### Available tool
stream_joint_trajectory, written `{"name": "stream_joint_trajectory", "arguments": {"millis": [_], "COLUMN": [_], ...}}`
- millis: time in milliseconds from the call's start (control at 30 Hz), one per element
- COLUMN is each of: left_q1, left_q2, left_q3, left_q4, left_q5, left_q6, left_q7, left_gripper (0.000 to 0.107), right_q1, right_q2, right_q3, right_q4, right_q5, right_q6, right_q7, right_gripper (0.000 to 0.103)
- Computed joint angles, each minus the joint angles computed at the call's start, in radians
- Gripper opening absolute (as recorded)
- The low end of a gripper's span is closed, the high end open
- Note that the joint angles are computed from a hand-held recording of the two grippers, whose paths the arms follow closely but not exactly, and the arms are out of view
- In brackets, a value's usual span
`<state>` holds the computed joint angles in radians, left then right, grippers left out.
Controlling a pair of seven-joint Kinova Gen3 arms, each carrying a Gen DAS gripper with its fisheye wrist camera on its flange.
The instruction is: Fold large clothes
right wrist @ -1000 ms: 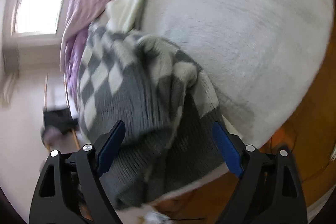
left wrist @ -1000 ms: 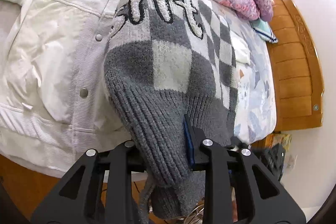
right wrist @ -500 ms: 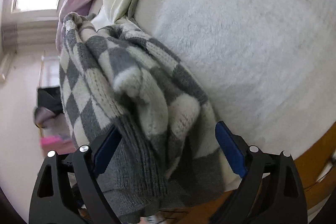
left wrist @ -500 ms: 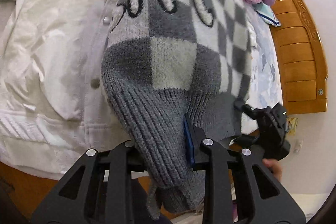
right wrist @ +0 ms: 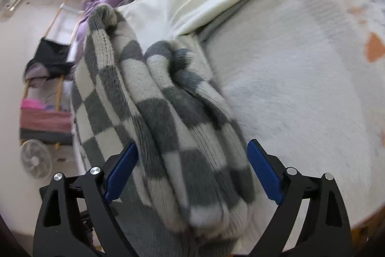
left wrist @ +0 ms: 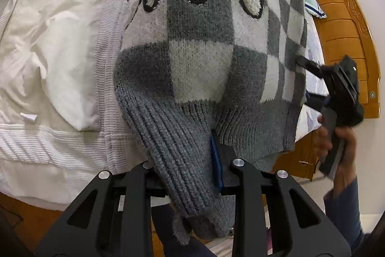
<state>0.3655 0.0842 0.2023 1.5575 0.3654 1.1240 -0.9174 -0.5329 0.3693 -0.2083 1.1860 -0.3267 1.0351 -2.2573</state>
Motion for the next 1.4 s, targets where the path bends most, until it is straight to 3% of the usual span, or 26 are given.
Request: {"name": "stream_joint_trajectory", "arguments": {"millis": [167, 300, 367, 533, 600, 667, 767, 833, 900, 933, 967, 1033, 1100, 1233, 1300, 1400], "left_q1": [-0.006, -0.036, -0.043, -0.048, -0.047, -0.039, -0.037, -0.047, -0.053, -0.028, 0.014, 0.09, 0.094, 0.096, 0.127, 0.195], "left_q2": [-0.003, -0.032, -0.032, -0.03, -0.034, -0.032, -0.041, -0.05, -0.044, -0.035, -0.028, -0.021, -0.035, -0.04, -0.027, 0.022], "left_q3": [-0.01, -0.025, -0.027, -0.029, -0.028, -0.021, -0.019, -0.017, 0.004, 0.001, -0.021, -0.047, -0.013, 0.049, 0.063, 0.081], "left_q4": [0.025, 0.086, 0.092, 0.098, 0.108, 0.104, 0.13, 0.162, 0.168, 0.144, 0.117, 0.052, 0.025, -0.036, -0.07, -0.137], "left_q5": [0.037, 0.098, 0.11, 0.097, 0.102, 0.084, 0.091, 0.11, 0.076, 0.035, -0.006, -0.087, -0.144, -0.205, -0.246, -0.331], "left_q6": [-0.033, -0.052, -0.048, -0.062, -0.084, -0.093, -0.132, -0.168, -0.175, -0.166, -0.153, -0.112, -0.113, -0.131, -0.157, -0.206], "left_q7": [-0.024, -0.045, -0.058, -0.029, -0.007, 0.009, 0.041, 0.051, 0.07, 0.092, 0.102, 0.104, 0.139, 0.145, 0.184, 0.248], "left_gripper": [0.027, 0.033, 0.038, 0.047, 0.047, 0.05, 0.051, 0.057, 0.057, 0.051, 0.039, 0.032, 0.03, 0.03, 0.03, 0.03], "right_q1": [0.125, 0.116, 0.062, 0.057, 0.046, 0.019, 0.023, 0.017, 0.023, 0.009, -0.001, -0.008, 0.007, 0.134, 0.116, 0.002], "right_q2": [0.048, 0.081, 0.098, 0.09, 0.06, 0.028, 0.007, 0.021, 0.033, 0.025, 0.021, -0.02, -0.055, -0.133, -0.167, -0.21], "right_q3": [-0.112, -0.106, -0.049, -0.038, -0.04, -0.024, -0.028, -0.023, -0.032, -0.021, -0.016, -0.01, -0.014, -0.108, -0.08, 0.053], "right_q4": [0.042, 0.002, -0.037, -0.01, 0.005, 0.009, 0.051, 0.062, 0.074, 0.077, 0.067, 0.091, 0.12, 0.214, 0.206, 0.168], "right_q5": [-0.119, -0.186, -0.156, -0.151, -0.134, -0.101, -0.107, -0.098, -0.112, -0.095, -0.077, -0.05, -0.061, -0.118, -0.056, 0.066], "right_q6": [-0.084, -0.055, -0.015, -0.052, -0.061, -0.058, -0.096, -0.111, -0.143, -0.15, -0.144, -0.156, -0.178, -0.279, -0.258, -0.199], "right_q7": [0.188, 0.291, 0.284, 0.27, 0.265, 0.231, 0.218, 0.196, 0.189, 0.168, 0.149, 0.127, 0.131, 0.179, 0.148, 0.094], "right_gripper": [0.093, 0.095, 0.096, 0.093, 0.069, 0.06, 0.062, 0.074, 0.075, 0.07, 0.058, 0.047, 0.042, 0.04, 0.039, 0.038]}}
